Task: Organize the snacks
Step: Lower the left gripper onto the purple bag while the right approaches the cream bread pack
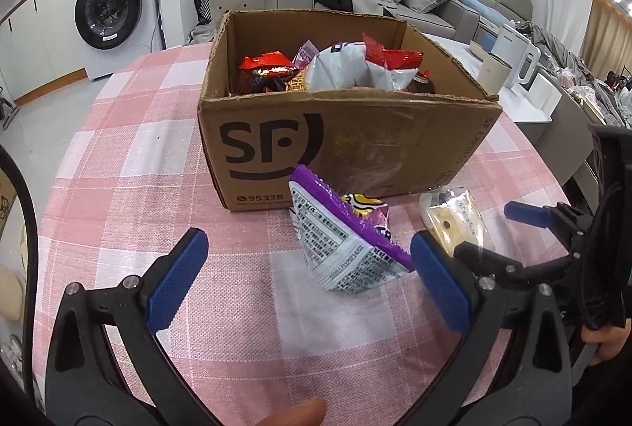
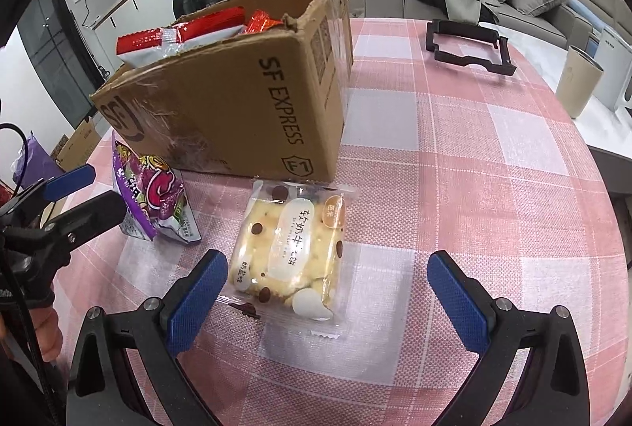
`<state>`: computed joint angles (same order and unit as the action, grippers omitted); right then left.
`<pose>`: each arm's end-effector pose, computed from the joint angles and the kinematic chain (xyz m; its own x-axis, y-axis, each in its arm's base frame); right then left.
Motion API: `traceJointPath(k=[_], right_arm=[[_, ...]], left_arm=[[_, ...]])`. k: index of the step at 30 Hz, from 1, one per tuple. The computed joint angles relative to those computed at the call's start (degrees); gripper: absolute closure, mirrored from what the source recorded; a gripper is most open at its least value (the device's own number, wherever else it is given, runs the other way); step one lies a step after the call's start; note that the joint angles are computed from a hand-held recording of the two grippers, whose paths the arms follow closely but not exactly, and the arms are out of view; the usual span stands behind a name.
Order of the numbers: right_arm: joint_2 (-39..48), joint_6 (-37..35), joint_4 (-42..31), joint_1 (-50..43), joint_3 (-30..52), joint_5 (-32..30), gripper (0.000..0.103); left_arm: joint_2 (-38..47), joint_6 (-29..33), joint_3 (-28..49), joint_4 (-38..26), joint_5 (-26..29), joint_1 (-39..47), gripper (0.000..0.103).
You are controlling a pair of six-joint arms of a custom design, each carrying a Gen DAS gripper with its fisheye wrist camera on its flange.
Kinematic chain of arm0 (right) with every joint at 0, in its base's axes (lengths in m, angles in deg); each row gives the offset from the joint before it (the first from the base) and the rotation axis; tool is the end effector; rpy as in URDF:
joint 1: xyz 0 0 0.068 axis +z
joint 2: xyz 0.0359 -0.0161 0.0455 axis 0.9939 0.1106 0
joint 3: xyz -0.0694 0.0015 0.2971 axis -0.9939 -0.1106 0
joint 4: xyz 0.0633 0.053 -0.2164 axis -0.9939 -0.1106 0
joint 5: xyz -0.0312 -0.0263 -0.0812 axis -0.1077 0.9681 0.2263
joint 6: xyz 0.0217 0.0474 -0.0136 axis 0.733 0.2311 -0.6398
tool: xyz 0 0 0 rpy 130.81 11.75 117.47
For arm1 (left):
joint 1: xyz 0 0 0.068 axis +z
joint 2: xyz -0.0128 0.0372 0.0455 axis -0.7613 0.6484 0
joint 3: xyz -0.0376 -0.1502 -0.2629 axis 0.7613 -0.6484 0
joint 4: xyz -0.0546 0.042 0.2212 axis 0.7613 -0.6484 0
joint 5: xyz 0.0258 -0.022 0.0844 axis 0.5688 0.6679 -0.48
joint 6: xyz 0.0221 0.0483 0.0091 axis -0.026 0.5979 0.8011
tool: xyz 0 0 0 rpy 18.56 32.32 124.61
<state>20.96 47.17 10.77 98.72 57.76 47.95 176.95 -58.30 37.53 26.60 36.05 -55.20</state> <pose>0.2632 0.0715 0.1033 -0.8382 0.0368 -0.5442 -0.0588 0.9858 0.1573 0.3564 -0.0425 0.1325 -0.7560 0.1614 -0.6344 0.2927 0.9502 -0.1071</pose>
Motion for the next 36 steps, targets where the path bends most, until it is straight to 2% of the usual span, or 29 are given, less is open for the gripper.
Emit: traceJointPath(k=[12, 17, 26, 36], right_arm=[[1.8, 0.0, 0.4, -0.1, 0.9, -0.7, 0.0], [2.7, -0.3, -0.7, 1.3, 2.4, 1.2, 0.0], [1.7, -0.3, 0.2, -0.1, 0.2, 1.5, 0.0], [2.1, -0.7, -0.7, 2.1, 1.3, 2.5, 0.0]], left_arm=[[3.5, 0.6, 2.7, -0.4, -2.7, -2.0, 0.001], [3.3, 1.5, 2.3, -0.5, -1.9, -1.1, 0.001], [3.1, 3.8, 1.3, -0.8, -0.5, 0.2, 0.001], [3.9, 3.5, 0.6, 0.3, 0.4, -0.2, 0.002]])
